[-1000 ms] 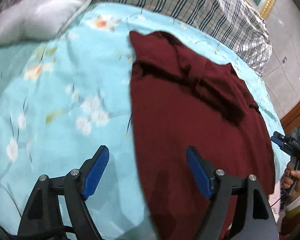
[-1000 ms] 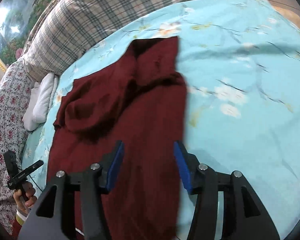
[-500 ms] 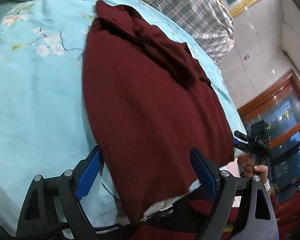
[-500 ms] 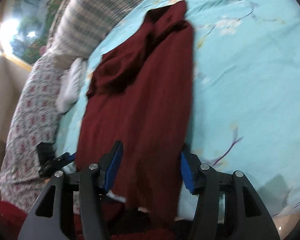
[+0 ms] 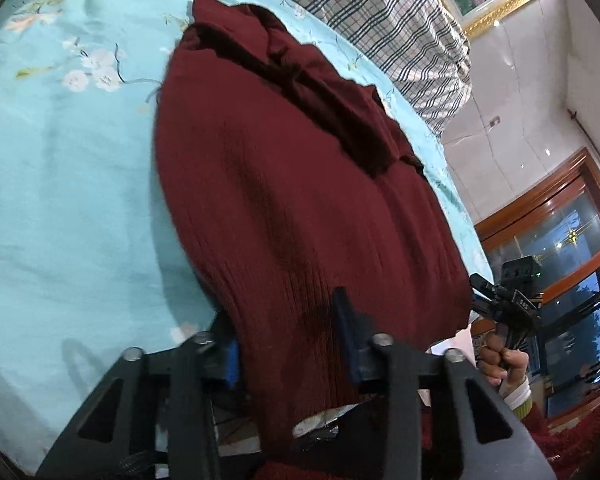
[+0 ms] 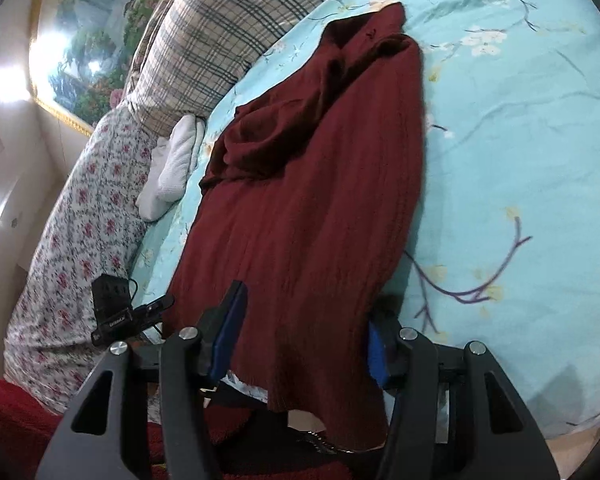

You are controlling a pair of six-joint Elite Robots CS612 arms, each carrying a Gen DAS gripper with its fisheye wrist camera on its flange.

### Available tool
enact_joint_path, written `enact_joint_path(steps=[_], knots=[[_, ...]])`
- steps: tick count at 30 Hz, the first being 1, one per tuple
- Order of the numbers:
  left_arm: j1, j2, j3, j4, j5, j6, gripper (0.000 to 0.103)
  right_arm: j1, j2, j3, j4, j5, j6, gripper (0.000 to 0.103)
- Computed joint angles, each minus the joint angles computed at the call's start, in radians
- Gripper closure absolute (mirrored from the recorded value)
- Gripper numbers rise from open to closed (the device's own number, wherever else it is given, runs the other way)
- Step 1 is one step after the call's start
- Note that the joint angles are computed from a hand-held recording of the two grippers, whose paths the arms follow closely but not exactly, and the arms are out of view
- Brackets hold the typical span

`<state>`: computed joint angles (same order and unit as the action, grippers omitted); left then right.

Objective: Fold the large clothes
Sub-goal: 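Grasp the sweater hem with the left tool and lift it toward the hood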

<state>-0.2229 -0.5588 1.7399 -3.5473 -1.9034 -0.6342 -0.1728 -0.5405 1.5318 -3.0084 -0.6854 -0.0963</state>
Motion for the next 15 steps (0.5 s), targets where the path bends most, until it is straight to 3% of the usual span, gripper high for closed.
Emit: enact_joint_path(steps=[2,3,4,5,6,15], knots=[[-0.005,-0.002,0.003,0.000,0.016,0.000,0.078,0.000,-0.006,0.006,0.013,-0.017,-0.026,0.062],[-0.006,-0.002,0.003,0.001,0.023,-0.003,0.085,0.000,-0.008,0.008,0.019,-0.027,-0.030,0.067],[-0.006,-0.003,0.005,0.005,0.032,-0.006,0.093,-0.002,-0.007,0.006,0.029,-0.032,-0.036,0.077],[-0.007,-0.002,0.006,0.006,0.038,-0.010,0.097,-0.002,-0.006,0.005,0.038,-0.040,-0.036,0.088],[-0.007,-0.001,0.007,-0.002,0.040,-0.018,0.097,-0.002,-0.005,0.004,0.038,-0.043,-0.031,0.091],[-0.020,-0.016,0.029,-0.083,0.110,-0.013,0.100,-0.006,-0.005,0.009,-0.043,0.035,-0.020,0.093]])
